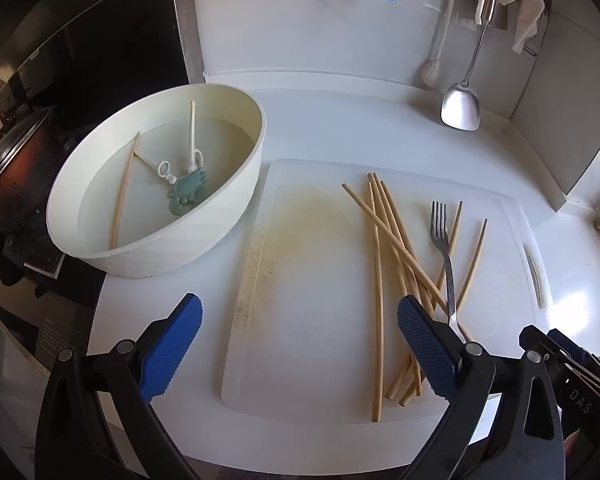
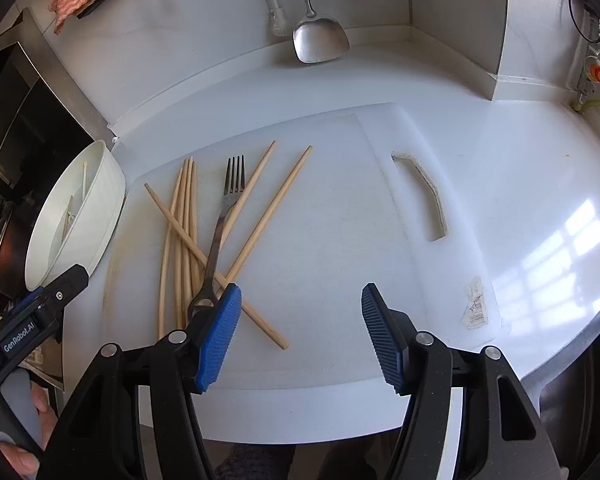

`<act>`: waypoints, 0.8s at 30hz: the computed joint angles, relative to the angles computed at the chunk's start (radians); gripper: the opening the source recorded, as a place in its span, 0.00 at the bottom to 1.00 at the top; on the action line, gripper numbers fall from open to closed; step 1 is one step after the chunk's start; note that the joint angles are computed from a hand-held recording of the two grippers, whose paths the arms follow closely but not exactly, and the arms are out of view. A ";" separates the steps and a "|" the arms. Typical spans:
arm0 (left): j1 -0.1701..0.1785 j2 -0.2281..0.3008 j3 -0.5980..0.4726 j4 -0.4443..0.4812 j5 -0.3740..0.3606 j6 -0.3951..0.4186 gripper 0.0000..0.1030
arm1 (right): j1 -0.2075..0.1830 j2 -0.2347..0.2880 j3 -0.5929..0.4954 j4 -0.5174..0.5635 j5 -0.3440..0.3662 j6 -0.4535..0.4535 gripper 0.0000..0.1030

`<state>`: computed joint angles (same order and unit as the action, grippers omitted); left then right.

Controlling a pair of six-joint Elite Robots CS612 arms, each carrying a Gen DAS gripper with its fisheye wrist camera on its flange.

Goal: Organize utensils
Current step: 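Move both open tools back over the remaining chopsticks on the cutting board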

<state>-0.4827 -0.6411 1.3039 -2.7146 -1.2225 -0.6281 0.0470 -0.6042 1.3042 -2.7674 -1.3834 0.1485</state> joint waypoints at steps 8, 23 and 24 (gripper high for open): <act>-0.008 0.052 -0.042 -0.004 0.035 0.003 0.94 | 0.006 0.060 -0.064 -0.032 0.023 0.007 0.58; 0.010 0.106 -0.050 -0.137 0.008 0.039 0.94 | 0.037 0.120 -0.124 -0.133 -0.009 -0.011 0.58; 0.011 0.106 -0.051 -0.135 0.007 0.039 0.94 | 0.039 0.122 -0.127 -0.131 -0.013 -0.013 0.58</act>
